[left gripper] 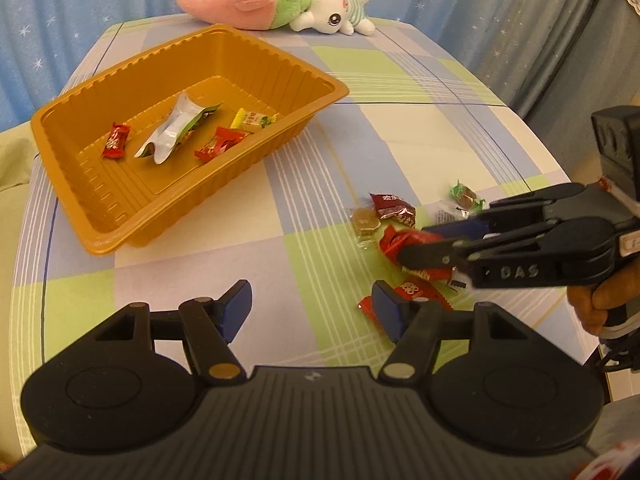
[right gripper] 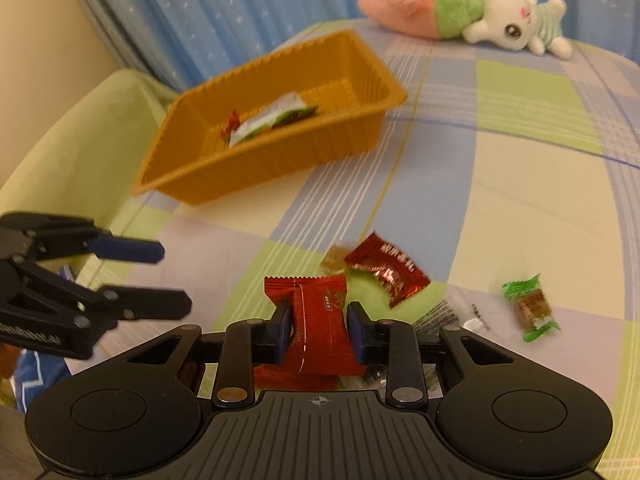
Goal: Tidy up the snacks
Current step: 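Grasp the large red candy wrapper with the right tool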
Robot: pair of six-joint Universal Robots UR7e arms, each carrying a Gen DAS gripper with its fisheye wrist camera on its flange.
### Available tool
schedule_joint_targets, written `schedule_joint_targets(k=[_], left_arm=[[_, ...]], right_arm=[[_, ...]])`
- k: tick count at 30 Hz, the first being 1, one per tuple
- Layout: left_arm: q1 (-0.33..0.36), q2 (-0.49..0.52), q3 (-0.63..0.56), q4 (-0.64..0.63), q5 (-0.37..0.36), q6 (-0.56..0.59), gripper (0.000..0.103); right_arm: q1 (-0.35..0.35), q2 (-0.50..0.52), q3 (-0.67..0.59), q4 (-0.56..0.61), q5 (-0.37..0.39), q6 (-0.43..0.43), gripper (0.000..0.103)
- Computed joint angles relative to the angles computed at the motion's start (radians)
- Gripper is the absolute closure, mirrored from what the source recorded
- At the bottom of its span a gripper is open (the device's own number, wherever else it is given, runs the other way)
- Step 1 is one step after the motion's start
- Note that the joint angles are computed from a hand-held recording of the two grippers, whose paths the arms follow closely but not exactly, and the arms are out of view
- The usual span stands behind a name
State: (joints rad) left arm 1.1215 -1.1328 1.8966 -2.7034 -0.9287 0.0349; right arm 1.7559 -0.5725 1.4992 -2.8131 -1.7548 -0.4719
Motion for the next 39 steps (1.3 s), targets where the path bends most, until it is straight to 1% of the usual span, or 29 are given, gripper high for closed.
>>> schedule_joint_targets(k=[4, 11, 16, 18, 22, 23, 24, 27, 32, 35, 37, 39], left_arm=[[0.003, 0.018, -0.015, -0.005, -0.014, 0.024, 0.039], [0.012, 0.078, -0.061, -0.021, -0.036, 0.069, 0.040], [0.020, 0.138, -0.109, -0.022, -0.046, 0.094, 0.043], [0.022, 0.161, -0.128, -0.019, -0.046, 0.100, 0.048], [0.030, 0.199, -0.156, -0.026, -0.046, 0.116, 0.052], [0.031, 0.209, -0.163, -0.031, -0.044, 0.123, 0.056], [0.032, 0.218, -0.170, -0.032, -0.040, 0.129, 0.058], [0.035, 0.238, -0.185, -0.045, -0.041, 0.153, 0.060], [0.034, 0.271, -0.202, -0.065, -0.019, 0.200, 0.062], [0.028, 0.287, -0.197, -0.108, 0.005, 0.248, 0.069], [0.028, 0.288, -0.194, -0.119, 0.009, 0.262, 0.072], [0.030, 0.283, -0.189, -0.124, 0.008, 0.267, 0.078]], right_arm=[[0.000, -0.022, 0.038, -0.094, -0.007, 0.030, 0.073], [-0.009, -0.068, 0.098, -0.197, -0.047, 0.102, 0.073], [-0.020, -0.102, 0.151, -0.267, -0.083, 0.144, 0.073], [-0.024, -0.117, 0.173, -0.292, -0.097, 0.160, 0.073], [-0.034, -0.147, 0.216, -0.334, -0.119, 0.188, 0.073], [-0.036, -0.153, 0.223, -0.342, -0.124, 0.196, 0.073], [-0.037, -0.158, 0.230, -0.350, -0.129, 0.202, 0.073], [-0.043, -0.174, 0.255, -0.373, -0.143, 0.222, 0.073], [-0.047, -0.195, 0.288, -0.401, -0.158, 0.246, 0.073], [-0.051, -0.203, 0.301, -0.407, -0.161, 0.252, 0.073], [-0.053, -0.206, 0.304, -0.406, -0.161, 0.257, 0.073], [-0.054, -0.208, 0.307, -0.406, -0.162, 0.259, 0.073]])
